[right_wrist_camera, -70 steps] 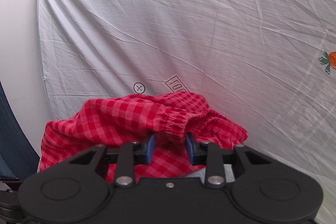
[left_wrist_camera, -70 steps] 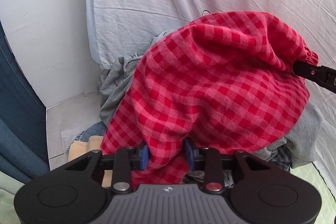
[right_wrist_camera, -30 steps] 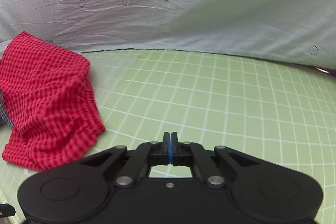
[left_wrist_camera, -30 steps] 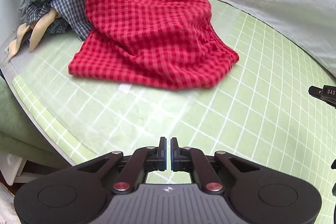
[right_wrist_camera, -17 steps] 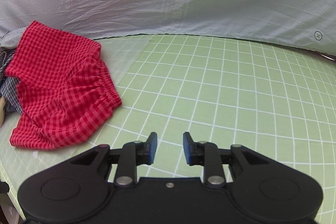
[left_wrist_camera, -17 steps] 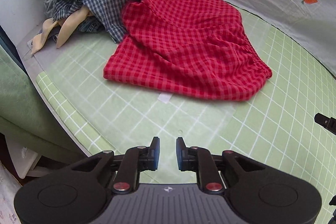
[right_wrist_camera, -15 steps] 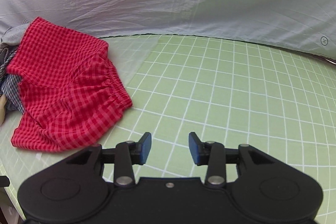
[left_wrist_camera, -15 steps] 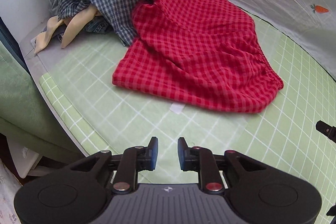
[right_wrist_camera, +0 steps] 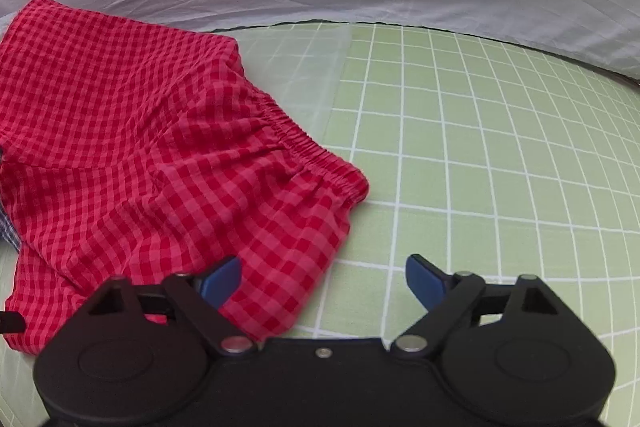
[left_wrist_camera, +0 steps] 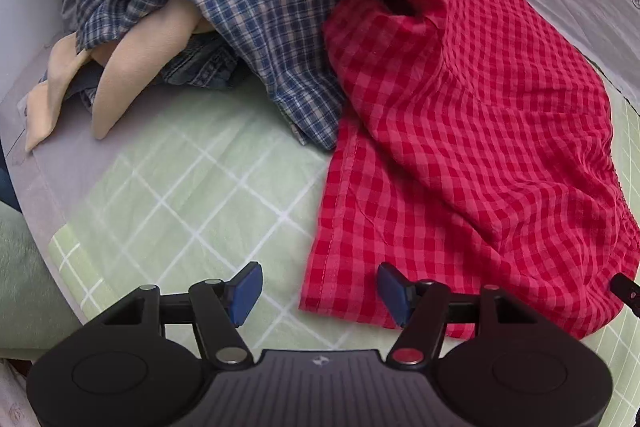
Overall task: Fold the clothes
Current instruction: 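Grasp the shorts hem with the left gripper while the right gripper grips the waistband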
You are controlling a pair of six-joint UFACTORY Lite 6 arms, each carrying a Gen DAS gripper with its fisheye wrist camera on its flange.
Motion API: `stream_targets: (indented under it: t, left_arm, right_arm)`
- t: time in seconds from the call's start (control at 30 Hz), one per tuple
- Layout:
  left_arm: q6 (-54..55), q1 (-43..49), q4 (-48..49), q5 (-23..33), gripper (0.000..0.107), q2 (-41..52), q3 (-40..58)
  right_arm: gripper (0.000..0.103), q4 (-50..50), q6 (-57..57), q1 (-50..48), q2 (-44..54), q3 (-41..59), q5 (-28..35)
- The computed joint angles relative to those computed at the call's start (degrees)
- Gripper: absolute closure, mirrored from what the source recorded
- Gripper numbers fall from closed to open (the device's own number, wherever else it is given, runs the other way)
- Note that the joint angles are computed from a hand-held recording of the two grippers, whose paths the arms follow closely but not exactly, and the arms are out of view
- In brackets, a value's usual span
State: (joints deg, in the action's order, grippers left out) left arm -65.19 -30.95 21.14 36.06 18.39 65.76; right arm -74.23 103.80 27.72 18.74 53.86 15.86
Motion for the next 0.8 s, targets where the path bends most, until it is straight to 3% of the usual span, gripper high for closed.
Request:
stream_targets:
  t: [0.07, 0.13, 0.2, 0.27, 0.4, 0.63, 0.8]
  left_arm:
    - [4.2, 0.8, -2.5, -1.5, 0.050, 1.5, 0.5]
    - [4.3, 0.1, -1.0, -1.2, 0.066, 2.7, 1.6]
    - [5.2, -0.3, -0.9, -1.4, 0.102, 3.0, 2.2]
    - [5.8, -0.8, -1.6, -1.7, 0.105, 2.7, 2.2]
    - [2.6, -4.0, -0.3, 0.3, 0.107, 1.6, 2.4]
    - [-4.8, -13.3, 0.1, 5.4, 0.107, -0.8, 3.6]
    - [-13.7, -23.3, -0.9, 9.4, 0.107, 4.6, 11.2]
  right_arm:
    - [0.049, 3.5, -2.9, 1.5, 1.5, 1.0, 0.9]
    - [0.058, 5.0, -4.3, 2.8, 2.3, 1.4, 1.9]
    - [0.071, 5.0, -4.3, 3.2, 2.0, 1.2, 1.9]
    - [0.088, 4.5, -3.7, 3.4, 1.4, 0.7, 1.8]
    - [0.100, -1.6, 0.6, 3.4, -0.9, -2.3, 1.5]
    - [0.103, -15.7, 9.2, -3.2, -12.8, -15.3, -2.0]
    - [0.103, -17.4, 0.3, -16.1, -24.0, -24.8, -8.4]
